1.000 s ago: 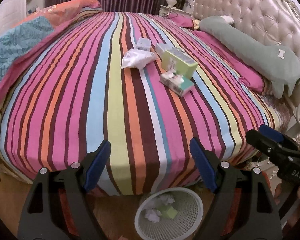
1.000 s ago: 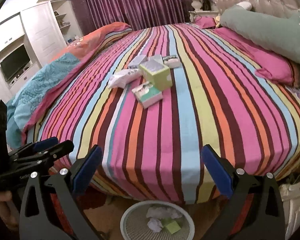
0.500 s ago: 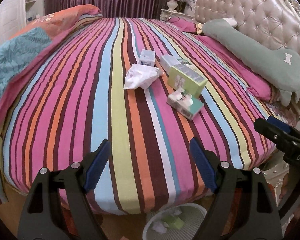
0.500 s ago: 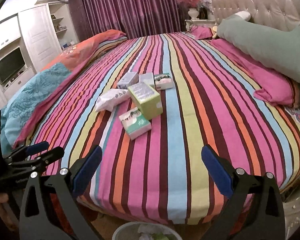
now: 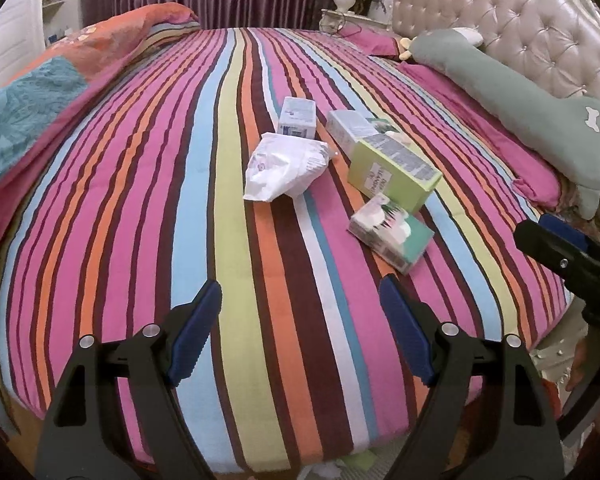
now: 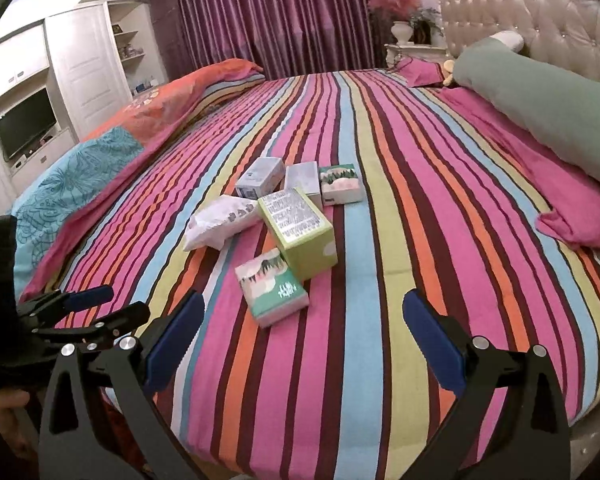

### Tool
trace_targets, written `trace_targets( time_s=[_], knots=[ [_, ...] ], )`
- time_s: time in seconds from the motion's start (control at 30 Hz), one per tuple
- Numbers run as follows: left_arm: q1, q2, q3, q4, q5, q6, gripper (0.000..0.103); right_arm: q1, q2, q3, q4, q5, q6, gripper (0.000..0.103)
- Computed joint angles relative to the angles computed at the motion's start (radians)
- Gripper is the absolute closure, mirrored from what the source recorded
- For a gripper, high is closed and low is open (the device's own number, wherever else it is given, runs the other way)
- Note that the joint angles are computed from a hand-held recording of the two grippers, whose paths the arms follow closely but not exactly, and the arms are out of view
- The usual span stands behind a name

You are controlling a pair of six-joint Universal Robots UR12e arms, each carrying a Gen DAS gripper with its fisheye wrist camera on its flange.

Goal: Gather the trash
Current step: 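Move both grippers back toward the remaining items on the bed, then grasp the white plastic bag with the left gripper while the right grasps the lime-green box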

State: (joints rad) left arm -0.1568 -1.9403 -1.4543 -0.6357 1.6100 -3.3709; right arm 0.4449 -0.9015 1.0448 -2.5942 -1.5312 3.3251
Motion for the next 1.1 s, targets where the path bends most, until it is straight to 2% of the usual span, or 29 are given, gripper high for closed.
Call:
trace_targets(
  time_s=[0.33,0.47,0.73,1.1],
  knots=[
    [0.019,-0.062,0.082,-0.045,-0.033,0.009,0.024,-0.008,0.06,-0.096,0.067,0.014,-0.037,0.008],
    [0.028,-0.092,0.125,-0.071,-0.049,0.005,0.024,-0.013,0.089,-0.148,0.119,0.035,-0.059,0.008],
    [0.035,-0.156,0.224,-0.131,-0.054,0.05,0.024,-0.019,0.151,-0.267,0.236,0.082,-0.103,0.008],
    [0.045,-0.219,0.315,-0.202,-0.069,0.063,0.024,-0.022,0.233,-0.41,0.357,0.092,-0.141,0.008]
  ],
)
